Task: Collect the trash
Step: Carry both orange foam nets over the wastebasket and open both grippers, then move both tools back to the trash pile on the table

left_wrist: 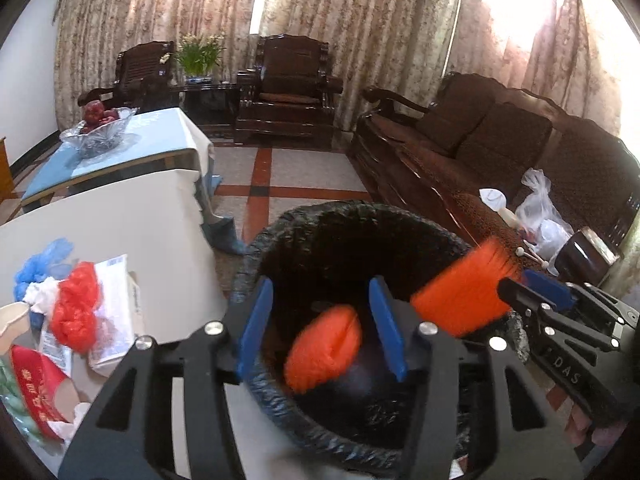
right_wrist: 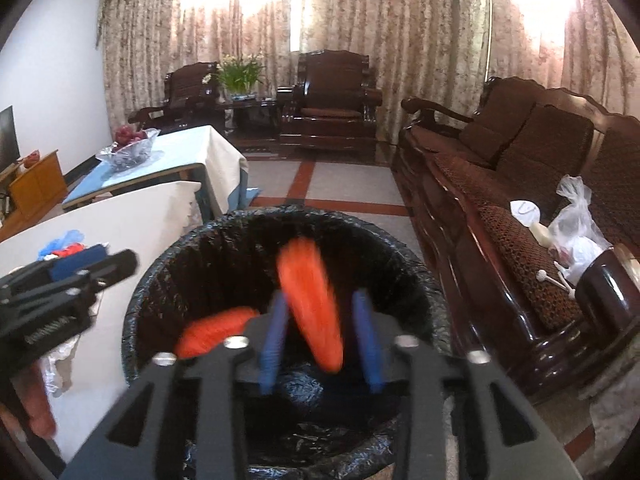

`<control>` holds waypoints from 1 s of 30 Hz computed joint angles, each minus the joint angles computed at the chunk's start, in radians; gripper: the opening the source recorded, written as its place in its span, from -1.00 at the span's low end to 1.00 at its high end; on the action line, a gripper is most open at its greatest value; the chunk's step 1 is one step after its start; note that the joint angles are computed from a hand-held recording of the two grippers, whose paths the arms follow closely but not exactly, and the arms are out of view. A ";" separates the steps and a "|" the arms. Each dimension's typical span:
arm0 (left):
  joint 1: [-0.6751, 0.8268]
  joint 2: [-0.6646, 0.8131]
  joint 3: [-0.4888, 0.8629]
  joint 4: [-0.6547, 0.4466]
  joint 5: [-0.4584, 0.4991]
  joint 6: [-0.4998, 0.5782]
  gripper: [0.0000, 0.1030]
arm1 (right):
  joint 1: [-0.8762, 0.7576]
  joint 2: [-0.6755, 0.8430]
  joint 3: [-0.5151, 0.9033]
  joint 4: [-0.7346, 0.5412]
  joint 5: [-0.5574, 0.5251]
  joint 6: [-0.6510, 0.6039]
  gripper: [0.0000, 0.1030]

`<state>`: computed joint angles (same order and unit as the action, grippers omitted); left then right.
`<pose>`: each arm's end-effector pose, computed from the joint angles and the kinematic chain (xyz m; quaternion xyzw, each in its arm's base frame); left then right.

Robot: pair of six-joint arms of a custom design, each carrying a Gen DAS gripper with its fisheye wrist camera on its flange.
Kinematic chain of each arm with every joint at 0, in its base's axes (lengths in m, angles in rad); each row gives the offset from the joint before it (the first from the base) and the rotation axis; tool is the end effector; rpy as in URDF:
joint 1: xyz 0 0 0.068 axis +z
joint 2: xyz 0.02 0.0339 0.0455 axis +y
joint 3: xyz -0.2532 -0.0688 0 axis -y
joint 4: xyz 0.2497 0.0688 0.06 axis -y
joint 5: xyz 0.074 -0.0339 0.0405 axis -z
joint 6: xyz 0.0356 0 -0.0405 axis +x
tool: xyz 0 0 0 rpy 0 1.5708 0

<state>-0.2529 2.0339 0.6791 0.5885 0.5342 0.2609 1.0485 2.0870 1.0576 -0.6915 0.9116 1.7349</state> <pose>0.3059 -0.0978 0.0364 0.3254 0.8322 -0.2414 0.3786 0.1794 0.2553 0.0559 0.2702 0.8543 -0.1444 0.4199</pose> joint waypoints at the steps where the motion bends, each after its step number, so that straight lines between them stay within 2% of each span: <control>1: 0.017 -0.012 -0.003 -0.010 0.002 0.006 0.06 | 0.002 0.006 0.011 -0.018 0.003 0.014 0.39; 3: 0.069 -0.037 -0.013 -0.010 0.001 0.017 0.32 | 0.010 0.033 0.062 -0.090 0.013 0.069 0.83; 5: 0.116 -0.056 -0.035 0.019 -0.003 0.026 0.51 | 0.016 0.055 0.103 -0.132 0.024 0.097 0.89; 8: 0.201 -0.077 -0.049 0.038 -0.005 0.066 0.68 | 0.011 0.057 0.133 -0.083 0.028 0.024 0.89; 12: 0.339 -0.108 -0.042 -0.004 0.018 0.115 0.72 | 0.016 0.085 0.204 -0.001 0.050 -0.102 0.89; 21: 0.599 -0.127 -0.016 -0.027 0.068 0.142 0.72 | 0.029 0.287 0.543 0.216 0.053 -0.451 0.89; 25: 0.690 -0.088 0.030 -0.042 0.083 0.162 0.72 | 0.035 0.407 0.718 0.248 0.043 -0.558 0.88; 30: 0.757 -0.025 0.093 -0.055 0.083 0.190 0.71 | 0.044 0.548 0.927 0.243 0.022 -0.631 0.87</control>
